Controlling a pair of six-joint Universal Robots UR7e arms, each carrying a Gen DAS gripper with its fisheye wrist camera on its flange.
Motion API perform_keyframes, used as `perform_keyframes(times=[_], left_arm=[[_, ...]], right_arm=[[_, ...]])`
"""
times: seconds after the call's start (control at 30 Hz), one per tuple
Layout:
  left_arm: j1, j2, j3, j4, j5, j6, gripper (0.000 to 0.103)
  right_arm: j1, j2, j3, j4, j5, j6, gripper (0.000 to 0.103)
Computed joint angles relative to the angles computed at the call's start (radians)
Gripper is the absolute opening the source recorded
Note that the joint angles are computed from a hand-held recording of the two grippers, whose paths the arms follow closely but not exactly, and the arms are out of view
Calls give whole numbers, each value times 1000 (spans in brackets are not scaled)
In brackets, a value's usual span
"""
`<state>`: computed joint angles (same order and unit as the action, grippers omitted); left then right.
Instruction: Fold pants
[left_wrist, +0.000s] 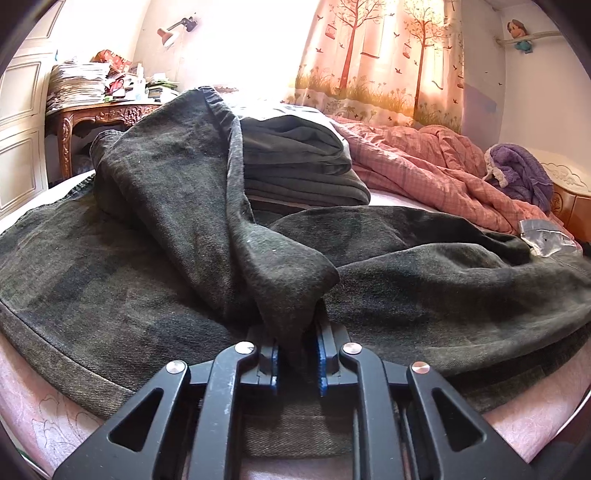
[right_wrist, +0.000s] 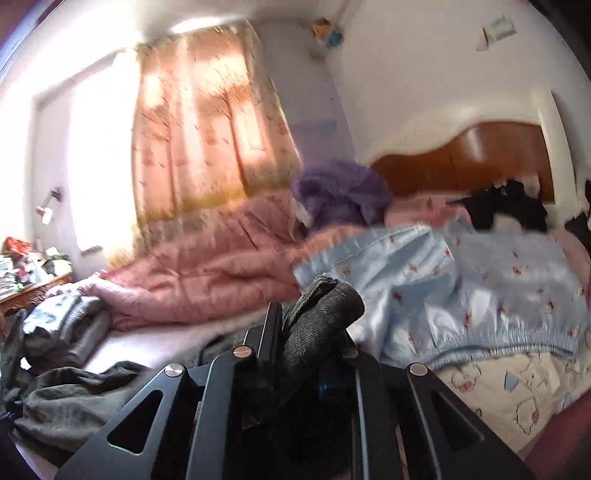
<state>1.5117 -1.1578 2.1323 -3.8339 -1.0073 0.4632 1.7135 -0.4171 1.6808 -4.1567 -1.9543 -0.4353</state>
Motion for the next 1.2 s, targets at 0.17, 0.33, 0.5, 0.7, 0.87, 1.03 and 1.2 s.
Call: perform_keyframes(times=[0.17,0.33,0.5,0.7,0.87,1.03,1.2], left_arm=[[-3,3,2,3,-5,15,20],[-6,7,1,-3,0,24,20],[-4,4,4,-1,-11,20,22],[-3,2,5,1,-12,23,23],[-21,19,37,-123,4,72,39],[-81,51,151,-521,-10,310,82],[-130,-42,204,-357,4,263,83]], right_arm=[[-106,0,31,111,63,200,13],[-64,-2,40,68,-21,213,13],[-82,-14,51,103,-13,215,13],[-82,-4,43,96,-21,200,14],[-82,-45,101,124,2,221,24],[-48,-75,163,109,-84,212,45],[1,-31,168,-101,-237,119,70]])
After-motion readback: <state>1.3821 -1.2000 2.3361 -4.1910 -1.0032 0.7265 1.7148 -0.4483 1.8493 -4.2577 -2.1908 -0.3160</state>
